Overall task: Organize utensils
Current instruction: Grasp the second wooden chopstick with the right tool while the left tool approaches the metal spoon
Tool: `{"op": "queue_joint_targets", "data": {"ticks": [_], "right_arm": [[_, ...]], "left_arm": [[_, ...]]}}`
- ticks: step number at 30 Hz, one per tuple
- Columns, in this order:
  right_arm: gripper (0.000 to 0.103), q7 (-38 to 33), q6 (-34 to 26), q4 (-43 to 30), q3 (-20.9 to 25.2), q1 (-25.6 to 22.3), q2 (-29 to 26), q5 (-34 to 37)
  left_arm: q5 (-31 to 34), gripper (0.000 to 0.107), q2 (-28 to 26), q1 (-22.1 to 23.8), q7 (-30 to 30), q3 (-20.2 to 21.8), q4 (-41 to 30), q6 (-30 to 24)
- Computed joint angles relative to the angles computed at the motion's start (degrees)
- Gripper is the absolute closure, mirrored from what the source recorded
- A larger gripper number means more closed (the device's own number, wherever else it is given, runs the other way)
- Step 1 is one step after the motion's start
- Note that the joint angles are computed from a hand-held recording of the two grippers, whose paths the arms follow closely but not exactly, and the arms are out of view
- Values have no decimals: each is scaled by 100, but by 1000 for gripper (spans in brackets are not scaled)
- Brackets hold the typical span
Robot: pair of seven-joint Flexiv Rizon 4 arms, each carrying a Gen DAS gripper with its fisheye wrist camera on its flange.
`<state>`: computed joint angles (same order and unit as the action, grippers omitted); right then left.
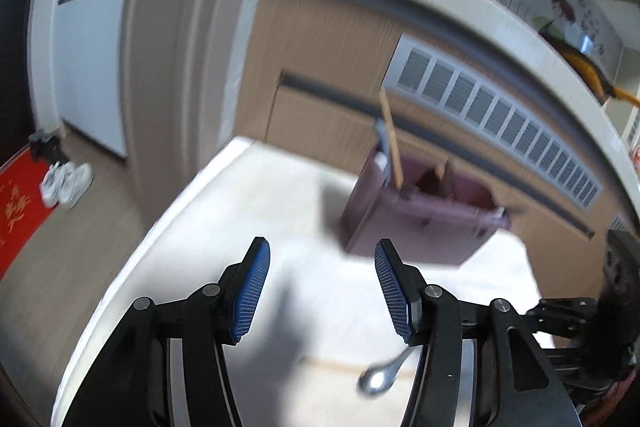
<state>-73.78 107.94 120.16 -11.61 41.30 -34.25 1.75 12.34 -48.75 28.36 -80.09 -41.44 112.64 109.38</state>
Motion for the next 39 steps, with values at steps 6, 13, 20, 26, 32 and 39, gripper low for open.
{"op": "queue_joint_targets", "data": {"ticks": [6, 13, 20, 26, 32, 39], "right_arm": [[86, 428, -475, -164, 558, -436, -267, -396], [86, 748, -865, -292, 164, -229, -329, -591], [84, 940, -686, -54, 1458, -1295, -255, -950], [84, 920, -942, -134, 647, -251, -270, -1195], [91, 1356, -1396, -439, -125, 430, -396, -1397], [97, 1475, -886, 417, 496, 35, 49, -1345]], "left_arm": [[-59, 51, 207, 93, 254, 278, 541, -283], [-47, 51, -54, 689, 441, -134, 928, -364], [-238, 51, -50, 764, 458, -206, 905, -346], [-244, 51, 18, 738, 449, -191, 908, -368], [-304, 51, 157, 689, 433, -111, 930, -425], [-355, 51, 105, 616, 501, -145, 877, -517]]}}
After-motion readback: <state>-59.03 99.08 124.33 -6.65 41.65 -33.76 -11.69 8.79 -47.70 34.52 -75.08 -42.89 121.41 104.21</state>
